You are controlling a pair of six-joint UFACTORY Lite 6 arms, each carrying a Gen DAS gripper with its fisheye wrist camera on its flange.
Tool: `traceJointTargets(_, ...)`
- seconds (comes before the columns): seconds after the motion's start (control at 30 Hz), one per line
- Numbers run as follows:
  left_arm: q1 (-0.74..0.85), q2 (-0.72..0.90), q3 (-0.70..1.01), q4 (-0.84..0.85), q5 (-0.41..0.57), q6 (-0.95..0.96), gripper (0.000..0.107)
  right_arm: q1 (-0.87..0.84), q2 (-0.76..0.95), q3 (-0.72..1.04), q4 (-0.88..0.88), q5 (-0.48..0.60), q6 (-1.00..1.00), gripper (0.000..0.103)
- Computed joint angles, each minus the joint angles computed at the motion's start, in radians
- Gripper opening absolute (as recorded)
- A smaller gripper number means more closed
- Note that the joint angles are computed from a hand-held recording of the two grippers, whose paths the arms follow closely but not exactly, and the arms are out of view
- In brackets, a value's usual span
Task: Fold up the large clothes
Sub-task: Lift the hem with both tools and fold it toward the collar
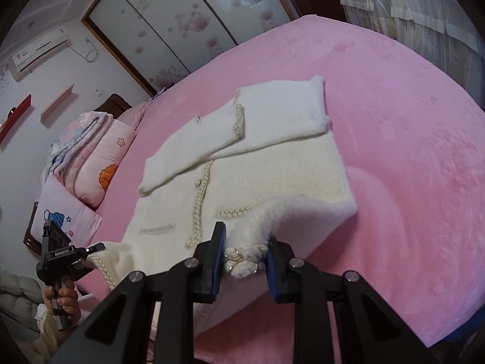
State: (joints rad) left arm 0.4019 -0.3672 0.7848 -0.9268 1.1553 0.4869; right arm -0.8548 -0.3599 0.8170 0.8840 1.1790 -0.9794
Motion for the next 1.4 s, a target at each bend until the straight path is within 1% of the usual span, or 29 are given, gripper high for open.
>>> traceJointTargets(0.17, 0.079, 0.043, -0.005, -0.047, 0.041, 0.052, 0.013, -0.023, 0.052, 0.047, 0.046, 0.022, 0.010, 0.023)
traceJointTargets(0.3, 0.104, 0.070, -0.020, -0.097, 0.017, 0.094, 0.013, -0.010, 0.122, 0.073, 0.079, -0.011, 0.026, 0.023)
traceJointTargets(0.4, 0.100, 0.082, -0.043, -0.145, -0.021, 0.122, 0.013, 0.001, 0.168, 0.089, 0.089, -0.032, 0.039, 0.023)
traceJointTargets(0.53, 0.083, 0.142, -0.040, -0.213, -0.066, 0.171, 0.013, 0.022, 0.244, 0.123, 0.123, -0.075, 0.068, 0.023)
traceJointTargets(0.57, 0.103, 0.160, -0.029, -0.213, -0.058, 0.186, 0.013, 0.034, 0.261, 0.132, 0.128, -0.093, 0.072, 0.023)
traceJointTargets(0.67, 0.087, 0.208, -0.009, -0.247, -0.090, 0.208, 0.013, 0.063, 0.322, 0.162, 0.147, -0.132, 0.074, 0.023)
traceJointTargets(0.87, 0.010, 0.313, 0.065, -0.279, -0.181, 0.204, 0.013, 0.119, 0.439, 0.219, 0.189, -0.195, 0.068, 0.023)
traceJointTargets(0.97, -0.023, 0.377, 0.130, -0.286, -0.227, 0.179, 0.013, 0.153, 0.495, 0.269, 0.196, -0.236, 0.083, 0.023)
traceJointTargets(1.07, -0.058, 0.467, 0.237, -0.292, -0.274, 0.148, 0.013, 0.188, 0.558, 0.348, 0.209, -0.279, 0.115, 0.023)
traceJointTargets(1.13, -0.083, 0.538, 0.338, -0.295, -0.301, 0.126, 0.013, 0.209, 0.613, 0.428, 0.216, -0.307, 0.144, 0.023)
traceJointTargets(1.2, -0.112, 0.624, 0.478, -0.285, -0.329, 0.089, 0.013, 0.230, 0.686, 0.530, 0.220, -0.338, 0.182, 0.023)
traceJointTargets(1.27, -0.139, 0.728, 0.653, -0.257, -0.352, 0.044, 0.013, 0.258, 0.784, 0.671, 0.206, -0.369, 0.241, 0.022)
traceJointTargets(1.33, -0.165, 0.861, 0.862, -0.209, -0.349, -0.029, 0.013, 0.288, 0.923, 0.874, 0.174, -0.374, 0.331, 0.019)
traceJointTargets(1.37, -0.183, 0.934, 0.967, -0.179, -0.361, -0.069, 0.013, 0.308, 0.994, 0.979, 0.160, -0.380, 0.368, 0.019)
traceJointTargets(1.4, -0.205, 1.011, 1.072, -0.155, -0.393, -0.103, 0.014, 0.331, 1.066, 1.083, 0.138, -0.402, 0.411, 0.019)
